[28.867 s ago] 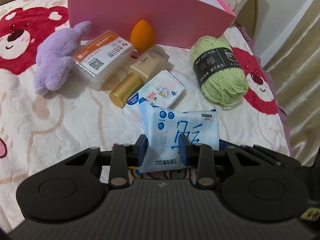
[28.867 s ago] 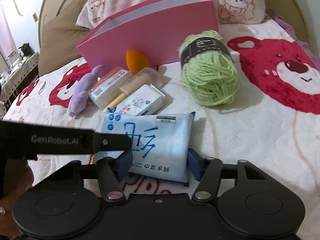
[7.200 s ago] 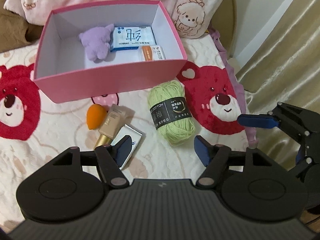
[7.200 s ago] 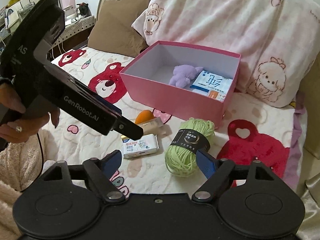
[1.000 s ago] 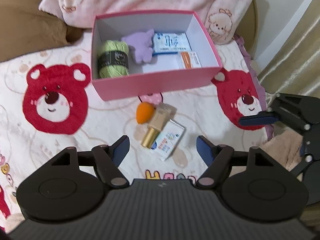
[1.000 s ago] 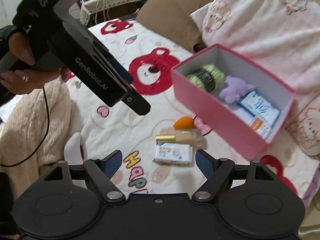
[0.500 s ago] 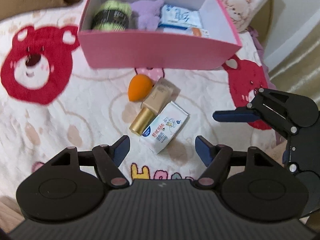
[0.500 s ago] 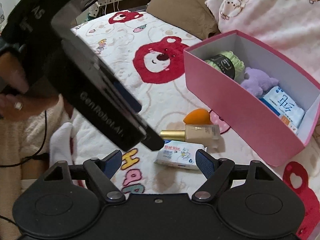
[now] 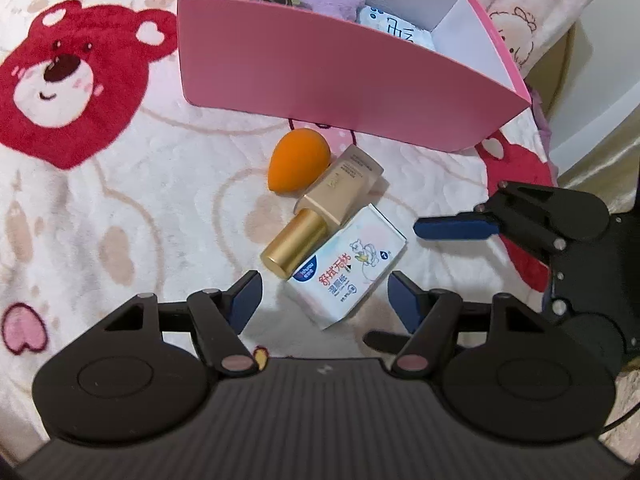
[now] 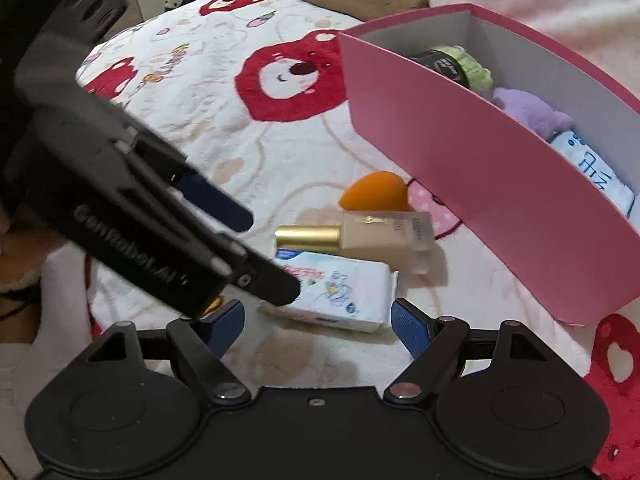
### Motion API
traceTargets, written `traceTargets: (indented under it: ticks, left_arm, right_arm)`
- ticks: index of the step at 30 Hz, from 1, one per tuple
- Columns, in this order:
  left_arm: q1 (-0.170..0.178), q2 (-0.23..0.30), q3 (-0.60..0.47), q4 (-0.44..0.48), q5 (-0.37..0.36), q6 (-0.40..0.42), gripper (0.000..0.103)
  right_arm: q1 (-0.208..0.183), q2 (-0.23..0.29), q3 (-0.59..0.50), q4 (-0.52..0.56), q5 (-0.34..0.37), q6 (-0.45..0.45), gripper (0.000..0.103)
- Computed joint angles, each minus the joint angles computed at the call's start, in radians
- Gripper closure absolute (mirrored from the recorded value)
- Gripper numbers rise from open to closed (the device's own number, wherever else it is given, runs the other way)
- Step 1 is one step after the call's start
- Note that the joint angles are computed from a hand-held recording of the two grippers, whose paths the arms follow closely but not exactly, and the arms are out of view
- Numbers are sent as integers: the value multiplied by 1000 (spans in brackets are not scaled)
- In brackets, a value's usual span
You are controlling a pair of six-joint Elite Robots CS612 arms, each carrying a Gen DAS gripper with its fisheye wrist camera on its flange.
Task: Organize objects
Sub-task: 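Withdraw the left tool and move it toward the small white wipes packet, then close the left tool on the small white wipes packet, then lift the white packet with the left tool and carry it over the pink box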
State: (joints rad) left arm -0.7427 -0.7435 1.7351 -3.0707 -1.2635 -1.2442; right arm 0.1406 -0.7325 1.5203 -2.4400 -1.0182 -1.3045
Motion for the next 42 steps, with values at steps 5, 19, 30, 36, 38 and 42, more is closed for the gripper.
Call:
traceTargets:
  ticks: [5, 19, 30, 36, 38, 42]
  left_arm:
    - [3, 26, -5, -48, -16, -46, 39]
    - [9, 74, 13, -226, -13, -177, 55]
    - [-4, 50, 8, -105, 12, -204, 64]
    - [-6, 59, 15, -150, 15, -281, 71]
    - [-14, 55, 11, -126, 40, -258, 71]
    - [-25, 42, 14, -115, 57, -225, 72]
  right_arm:
    - [1, 23, -28, 6, -9, 42, 19]
    - [-3, 45, -87, 157, 29, 53, 28]
    - [5, 64, -122, 194, -25, 110, 42]
    - [6, 65, -119, 187, -22, 113, 40]
    - [6, 65, -120, 193, -18, 120, 39]
    - [10, 41, -88, 162, -38, 140, 28]
